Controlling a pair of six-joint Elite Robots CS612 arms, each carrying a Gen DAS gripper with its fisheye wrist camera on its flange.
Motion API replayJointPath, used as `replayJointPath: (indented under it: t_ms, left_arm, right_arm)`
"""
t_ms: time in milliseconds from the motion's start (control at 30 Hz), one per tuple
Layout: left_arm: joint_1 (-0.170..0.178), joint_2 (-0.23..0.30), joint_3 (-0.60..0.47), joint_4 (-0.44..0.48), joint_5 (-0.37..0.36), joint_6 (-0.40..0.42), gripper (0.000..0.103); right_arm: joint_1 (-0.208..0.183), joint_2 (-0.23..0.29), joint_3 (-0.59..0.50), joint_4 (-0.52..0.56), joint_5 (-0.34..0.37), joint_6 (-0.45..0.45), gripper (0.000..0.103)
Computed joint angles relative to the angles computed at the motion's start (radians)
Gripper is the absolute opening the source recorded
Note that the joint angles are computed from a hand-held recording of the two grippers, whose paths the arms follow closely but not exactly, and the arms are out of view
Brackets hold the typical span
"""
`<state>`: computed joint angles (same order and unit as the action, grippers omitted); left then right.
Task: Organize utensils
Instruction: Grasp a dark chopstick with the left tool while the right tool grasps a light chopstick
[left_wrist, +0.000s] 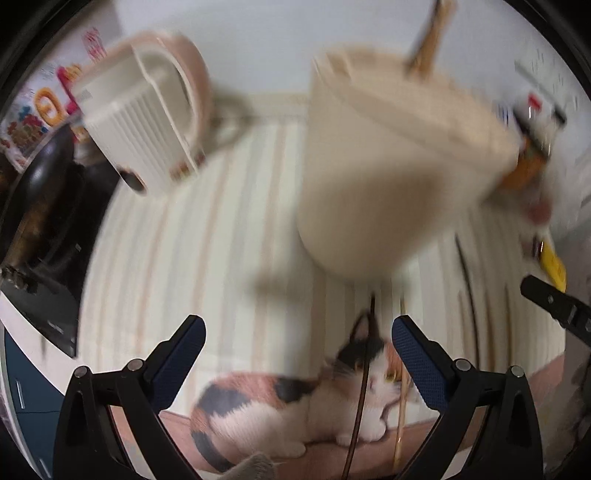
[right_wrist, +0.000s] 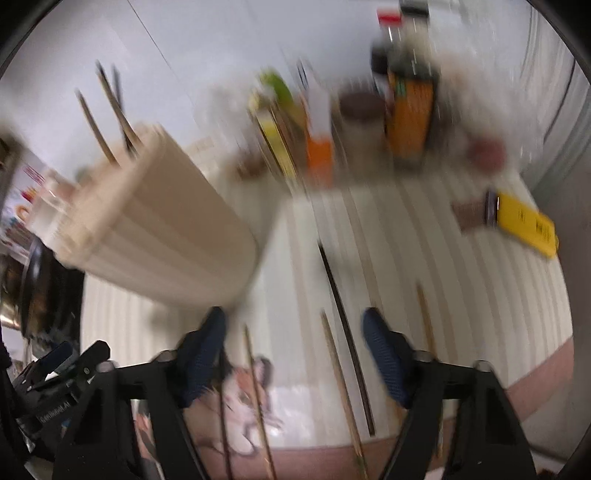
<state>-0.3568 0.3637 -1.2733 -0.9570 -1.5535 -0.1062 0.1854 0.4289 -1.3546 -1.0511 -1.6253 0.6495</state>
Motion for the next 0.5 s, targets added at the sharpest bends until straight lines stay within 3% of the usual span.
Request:
replayJointPath:
  t_ms: [133, 300, 400, 467, 500]
  left_arm:
    - [-0.014, 0.028, -0.013, 0.093, -0.01, 0.019, 0.102]
    - [-0.03, 0.06, -0.024, 0.165, -0.046, 0.051, 0.08]
    - [-0.032, 0.07, -0.025, 0.186, -0.084, 0.069, 0.076]
    - [-0.039, 0.077, -0.032, 0.195, -0.085, 0.088, 0.061]
    - [-0.04, 0.081, -0.037, 0.201, -0.09, 0.095, 0.044]
  right_arm:
    - [-0.006, 0.031, -0.014, 0.086, 0.035, 0.013, 0.042]
    - [-0.012, 0.071, -0.045, 0.163, 0.076, 0.042, 0.042]
    - [-0.013, 0.086, -0.061, 0.185, 0.074, 0.058, 0.042]
    - [-0.013, 0.092, -0.07, 0.19, 0.067, 0.062, 0.042]
    - [-0.013, 0.095, -0.074, 0.197, 0.062, 0.064, 0.042]
